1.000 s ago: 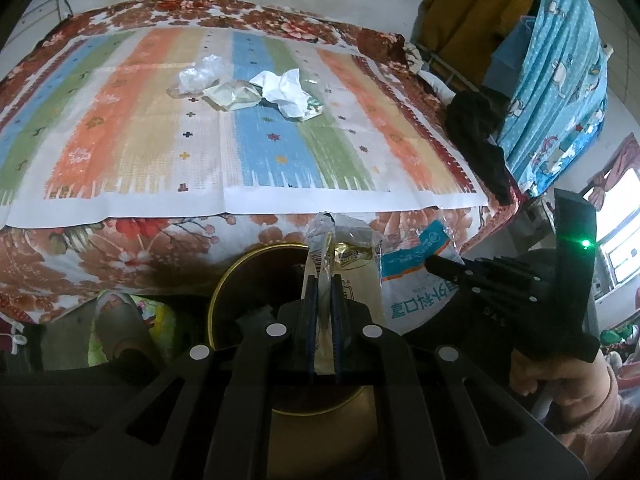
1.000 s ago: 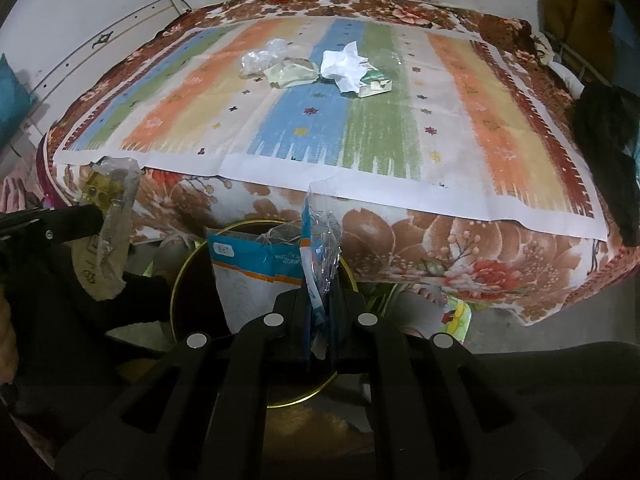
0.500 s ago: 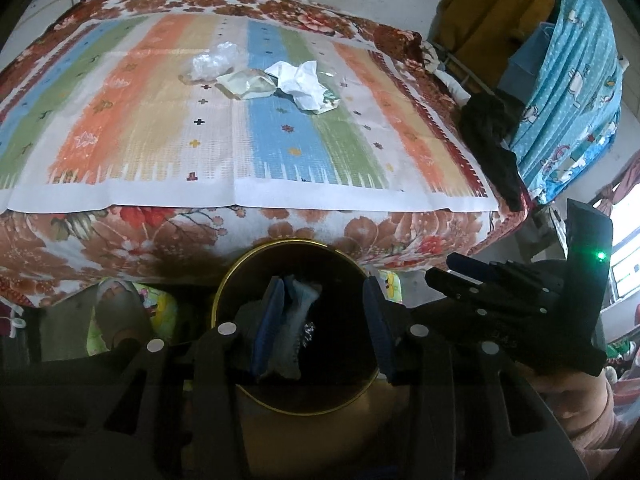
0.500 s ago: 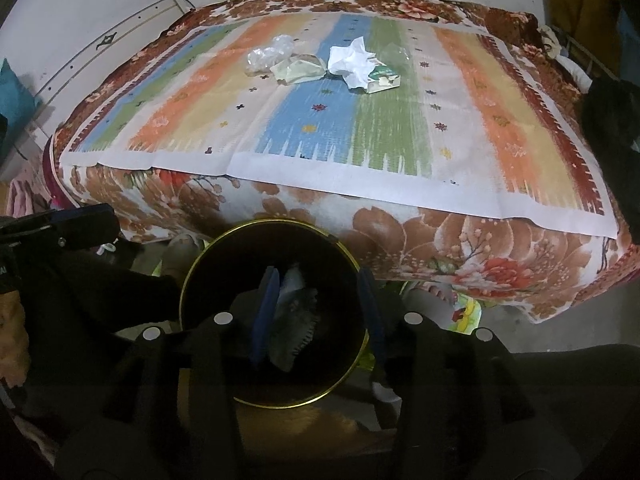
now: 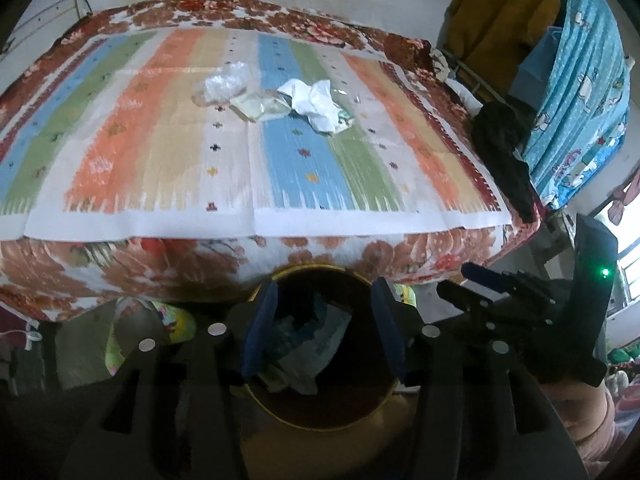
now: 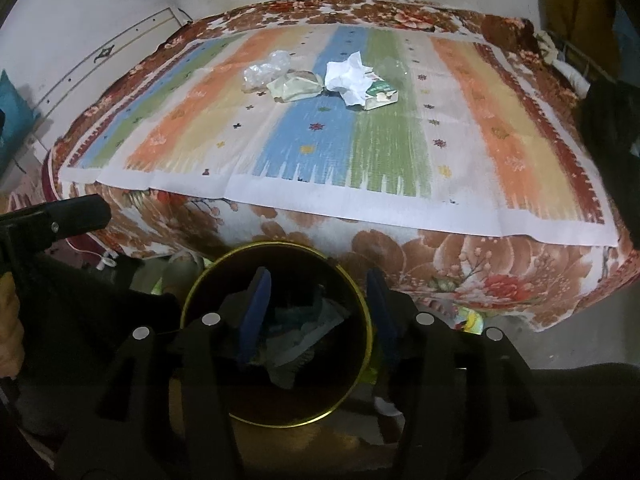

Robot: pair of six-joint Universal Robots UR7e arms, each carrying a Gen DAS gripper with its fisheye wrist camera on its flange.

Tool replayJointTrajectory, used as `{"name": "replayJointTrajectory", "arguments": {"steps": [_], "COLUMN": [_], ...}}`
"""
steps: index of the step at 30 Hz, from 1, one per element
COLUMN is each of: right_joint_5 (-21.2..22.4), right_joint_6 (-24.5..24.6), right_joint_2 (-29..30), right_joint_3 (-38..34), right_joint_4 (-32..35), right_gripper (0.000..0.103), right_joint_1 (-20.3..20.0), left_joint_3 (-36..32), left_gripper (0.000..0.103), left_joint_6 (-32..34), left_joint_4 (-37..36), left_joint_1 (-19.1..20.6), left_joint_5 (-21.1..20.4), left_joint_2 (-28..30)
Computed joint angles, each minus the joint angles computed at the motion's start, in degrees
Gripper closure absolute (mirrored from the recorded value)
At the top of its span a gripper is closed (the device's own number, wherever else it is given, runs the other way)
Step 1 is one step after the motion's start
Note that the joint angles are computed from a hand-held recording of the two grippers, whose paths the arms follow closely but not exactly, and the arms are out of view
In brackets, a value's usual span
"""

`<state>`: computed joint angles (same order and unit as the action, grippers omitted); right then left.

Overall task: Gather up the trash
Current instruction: 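Move both open tools from the bin toward the tissue and wrappers on the sheet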

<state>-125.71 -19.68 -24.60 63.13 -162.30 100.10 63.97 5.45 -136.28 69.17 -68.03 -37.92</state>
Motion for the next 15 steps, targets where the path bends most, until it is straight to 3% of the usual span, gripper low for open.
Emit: {"name": "replayJointTrajectory", "arguments": {"steps": [5,11,15], "right_joint_5": [5.08,2.02,2.00], "right_joint_6": [1.90,-3.65,-2.73], "right_joint_2": [0.19,3.76,6.13], "right_joint_3": [-3.45,-11.47,-18.31], "right_joint_4": [4.93,3.21,7.49], "right_gripper": [0.051,0.042,0.039], "right_joint_1": [-0.70,0.41,0.41], "left_joint_3": [-4.92,-11.62,-18.12], "left_gripper": [0.047,0.043,0.038], "left_joint_6": [-0.09,0.87,1.21], "left_joint_4": [2.13,4.57,7.02], "left_joint_1": [-0.23,-0.47,-0.44], "left_joint_5": [1.38,4.44,6.49], "left_joint_2": [2.38,5.59,8.47]}}
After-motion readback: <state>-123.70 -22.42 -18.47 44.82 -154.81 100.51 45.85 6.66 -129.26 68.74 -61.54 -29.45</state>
